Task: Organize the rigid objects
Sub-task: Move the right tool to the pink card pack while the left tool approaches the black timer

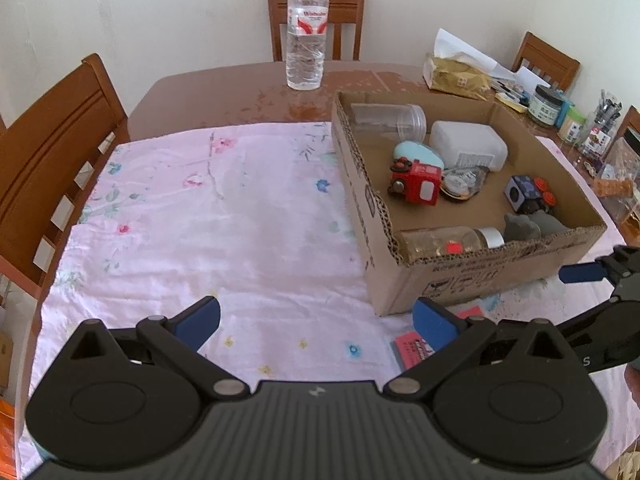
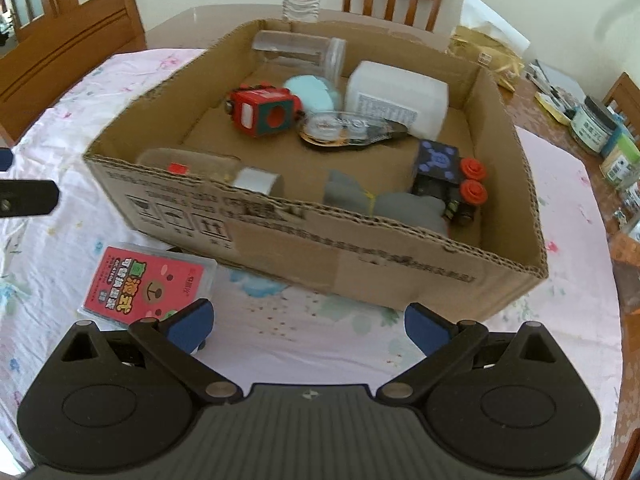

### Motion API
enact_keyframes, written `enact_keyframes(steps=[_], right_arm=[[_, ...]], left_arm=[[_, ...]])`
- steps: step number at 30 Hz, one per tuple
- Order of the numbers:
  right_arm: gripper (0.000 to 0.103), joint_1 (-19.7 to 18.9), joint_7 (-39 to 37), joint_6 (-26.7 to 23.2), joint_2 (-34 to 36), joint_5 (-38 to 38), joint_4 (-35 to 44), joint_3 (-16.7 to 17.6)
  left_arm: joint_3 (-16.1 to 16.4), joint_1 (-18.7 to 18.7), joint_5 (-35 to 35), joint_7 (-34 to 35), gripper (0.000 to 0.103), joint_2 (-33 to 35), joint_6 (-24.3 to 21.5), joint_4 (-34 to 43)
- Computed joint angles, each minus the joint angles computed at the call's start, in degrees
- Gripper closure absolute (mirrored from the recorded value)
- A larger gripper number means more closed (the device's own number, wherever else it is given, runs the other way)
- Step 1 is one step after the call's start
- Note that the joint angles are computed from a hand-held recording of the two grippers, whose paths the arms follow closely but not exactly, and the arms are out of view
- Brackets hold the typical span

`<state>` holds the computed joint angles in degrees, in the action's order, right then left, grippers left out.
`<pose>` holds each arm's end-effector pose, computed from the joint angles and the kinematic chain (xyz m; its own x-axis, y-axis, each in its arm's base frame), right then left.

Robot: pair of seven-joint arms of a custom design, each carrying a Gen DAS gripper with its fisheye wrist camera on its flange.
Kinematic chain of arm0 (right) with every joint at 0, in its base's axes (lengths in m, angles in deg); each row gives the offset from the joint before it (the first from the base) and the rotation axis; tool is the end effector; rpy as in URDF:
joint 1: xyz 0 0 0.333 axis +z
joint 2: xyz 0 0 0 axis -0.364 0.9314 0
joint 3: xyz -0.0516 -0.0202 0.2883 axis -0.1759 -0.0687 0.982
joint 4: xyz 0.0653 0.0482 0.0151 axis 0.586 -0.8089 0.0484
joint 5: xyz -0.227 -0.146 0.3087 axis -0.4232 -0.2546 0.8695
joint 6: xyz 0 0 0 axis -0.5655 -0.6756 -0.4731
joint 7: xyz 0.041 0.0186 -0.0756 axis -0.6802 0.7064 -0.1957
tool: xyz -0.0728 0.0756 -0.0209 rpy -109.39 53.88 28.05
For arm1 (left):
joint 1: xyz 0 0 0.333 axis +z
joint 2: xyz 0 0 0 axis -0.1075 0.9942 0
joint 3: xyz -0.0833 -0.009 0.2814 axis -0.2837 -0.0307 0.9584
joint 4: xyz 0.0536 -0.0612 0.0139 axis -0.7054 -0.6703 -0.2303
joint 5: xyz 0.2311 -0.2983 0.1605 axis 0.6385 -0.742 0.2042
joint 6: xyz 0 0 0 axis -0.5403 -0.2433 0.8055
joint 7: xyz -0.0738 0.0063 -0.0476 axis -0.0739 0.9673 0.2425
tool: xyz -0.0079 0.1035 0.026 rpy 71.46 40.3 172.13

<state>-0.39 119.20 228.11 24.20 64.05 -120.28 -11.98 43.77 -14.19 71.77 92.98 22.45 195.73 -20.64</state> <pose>0.6177 0.2707 0.4519 0.1578 -0.9870 0.0311 -0.8606 -0.1529 -0.4857 0.6154 -0.1981 0.4946 -0.2618 -0.9648 0.0256 -0.7735 0.1939 -0.6034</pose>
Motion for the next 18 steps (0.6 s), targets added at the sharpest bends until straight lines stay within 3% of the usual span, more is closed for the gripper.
enact_keyframes(steps=[7,18], right_arm=[[0.000,0.1,0.8,-0.3,-1.3,-0.7,-1.9,-0.1],[0.000,-2.1,2.4,0.9,-6.2,-0.9,-8.1,-0.2]], left_arm=[[-1.1,-0.1,-6.0,5.6,0.001,0.8,-2.8,0.1],[1.6,-1.7,12.6,-10.1,0.001,1.0,-5.6,-1.1]])
